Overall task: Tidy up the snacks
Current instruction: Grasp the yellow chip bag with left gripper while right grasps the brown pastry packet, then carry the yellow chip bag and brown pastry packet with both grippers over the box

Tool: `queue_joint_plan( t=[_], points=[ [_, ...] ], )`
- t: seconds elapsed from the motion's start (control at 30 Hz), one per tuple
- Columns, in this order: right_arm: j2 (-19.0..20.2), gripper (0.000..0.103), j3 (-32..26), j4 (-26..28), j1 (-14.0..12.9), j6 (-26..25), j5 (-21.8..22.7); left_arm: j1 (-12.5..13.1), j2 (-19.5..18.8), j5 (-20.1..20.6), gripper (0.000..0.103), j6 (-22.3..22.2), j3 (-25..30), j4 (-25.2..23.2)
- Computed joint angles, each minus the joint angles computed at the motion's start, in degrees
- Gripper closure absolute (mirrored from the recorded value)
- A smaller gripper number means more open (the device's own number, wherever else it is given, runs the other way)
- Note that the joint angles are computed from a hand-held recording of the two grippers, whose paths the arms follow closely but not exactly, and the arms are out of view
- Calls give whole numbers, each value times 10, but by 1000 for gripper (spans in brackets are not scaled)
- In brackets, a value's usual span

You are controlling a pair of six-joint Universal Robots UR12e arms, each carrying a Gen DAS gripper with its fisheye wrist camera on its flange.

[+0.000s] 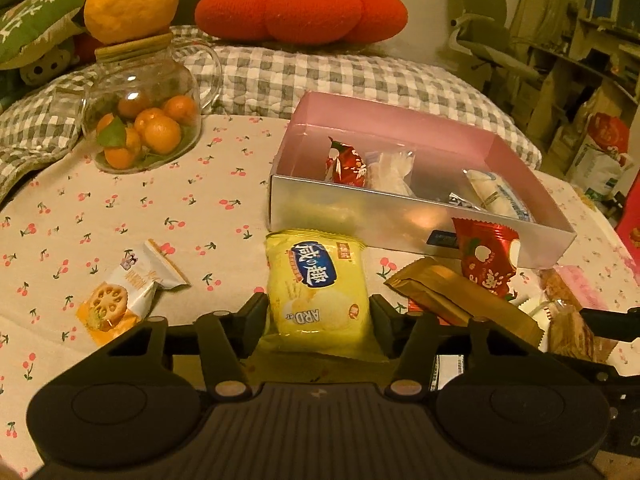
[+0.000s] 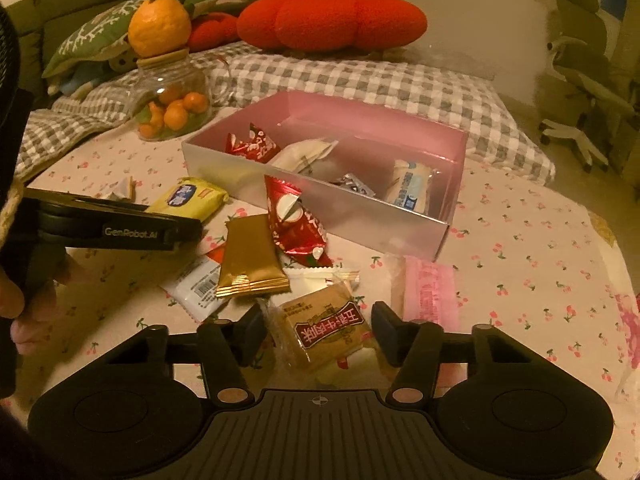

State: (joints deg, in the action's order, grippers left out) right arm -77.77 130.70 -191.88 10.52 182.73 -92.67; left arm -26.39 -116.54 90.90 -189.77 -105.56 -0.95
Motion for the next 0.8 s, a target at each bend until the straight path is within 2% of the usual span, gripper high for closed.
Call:
queue_joint_plan(
  t=[0.3,0.33,0.57,0.8],
  points=[
    [-16,53,-2,41,-11,46,31,13,16,-45,56,-5,-3,-41],
    [-17,56,-2,42,-11,50,34,15,18,-51,56,-7,-4,-46],
    [-26,56,-4,58,-13,65,51,24,31,-84,57,-17,-6,-82],
    [-35,57,-5,73,-21,99,76,34,42,-114,57,-32,-11,-98]
  ],
)
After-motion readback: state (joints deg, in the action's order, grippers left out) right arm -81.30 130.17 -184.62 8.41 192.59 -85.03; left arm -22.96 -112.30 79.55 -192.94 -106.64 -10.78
